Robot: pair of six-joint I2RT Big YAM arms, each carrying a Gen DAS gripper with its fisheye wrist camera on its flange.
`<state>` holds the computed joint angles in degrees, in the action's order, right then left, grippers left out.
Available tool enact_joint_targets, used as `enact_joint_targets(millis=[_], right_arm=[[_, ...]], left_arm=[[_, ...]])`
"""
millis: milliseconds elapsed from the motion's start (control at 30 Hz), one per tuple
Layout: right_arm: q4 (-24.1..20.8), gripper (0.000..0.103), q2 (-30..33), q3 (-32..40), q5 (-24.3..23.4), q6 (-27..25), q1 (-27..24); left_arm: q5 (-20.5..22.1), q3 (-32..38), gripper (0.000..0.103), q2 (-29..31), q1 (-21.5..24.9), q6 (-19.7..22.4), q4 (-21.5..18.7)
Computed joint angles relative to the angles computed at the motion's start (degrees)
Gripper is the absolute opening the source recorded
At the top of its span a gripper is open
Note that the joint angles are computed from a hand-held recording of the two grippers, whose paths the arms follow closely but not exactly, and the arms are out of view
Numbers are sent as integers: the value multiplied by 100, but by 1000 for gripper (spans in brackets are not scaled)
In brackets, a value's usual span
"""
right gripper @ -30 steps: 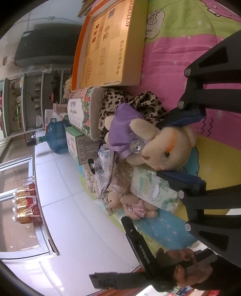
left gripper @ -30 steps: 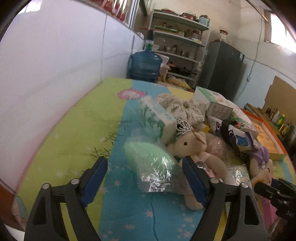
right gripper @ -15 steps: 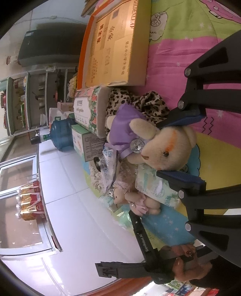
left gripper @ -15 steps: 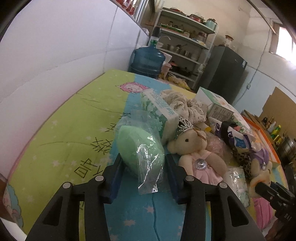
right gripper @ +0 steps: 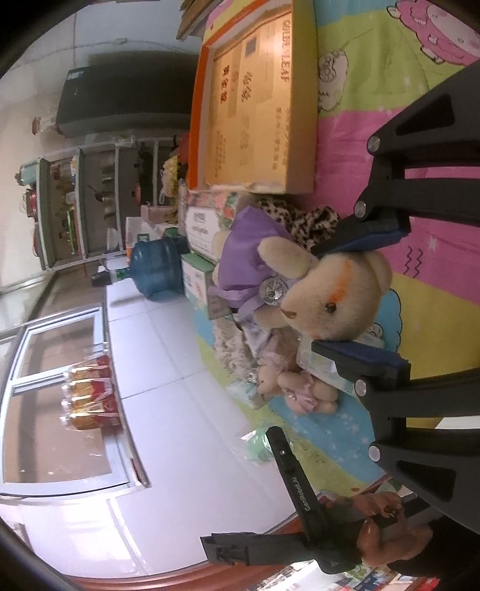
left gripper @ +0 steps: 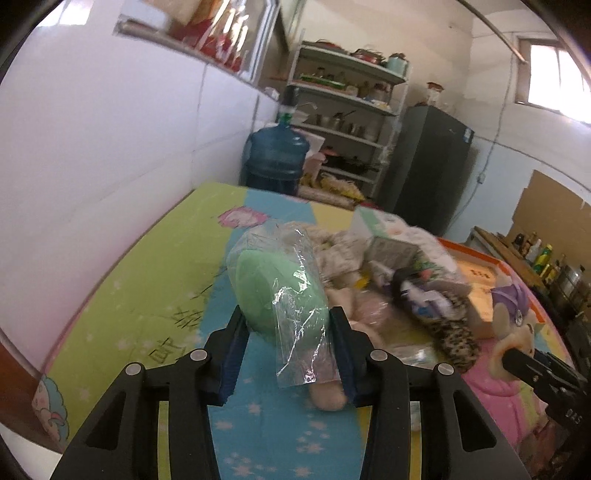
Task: Organize soft objects
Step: 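Lift the bagged green ball and bunny and carry both over the box tray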
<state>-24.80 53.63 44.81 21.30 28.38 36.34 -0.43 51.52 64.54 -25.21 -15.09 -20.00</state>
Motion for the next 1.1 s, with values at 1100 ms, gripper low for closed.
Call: enact_joint_targets(millis=[1100], right_arm=[[-423, 44, -1612, -416, -1387, -1075, -3097]], left_arm=[[-818, 2454, 45, 1998, -2468, -113, -259]])
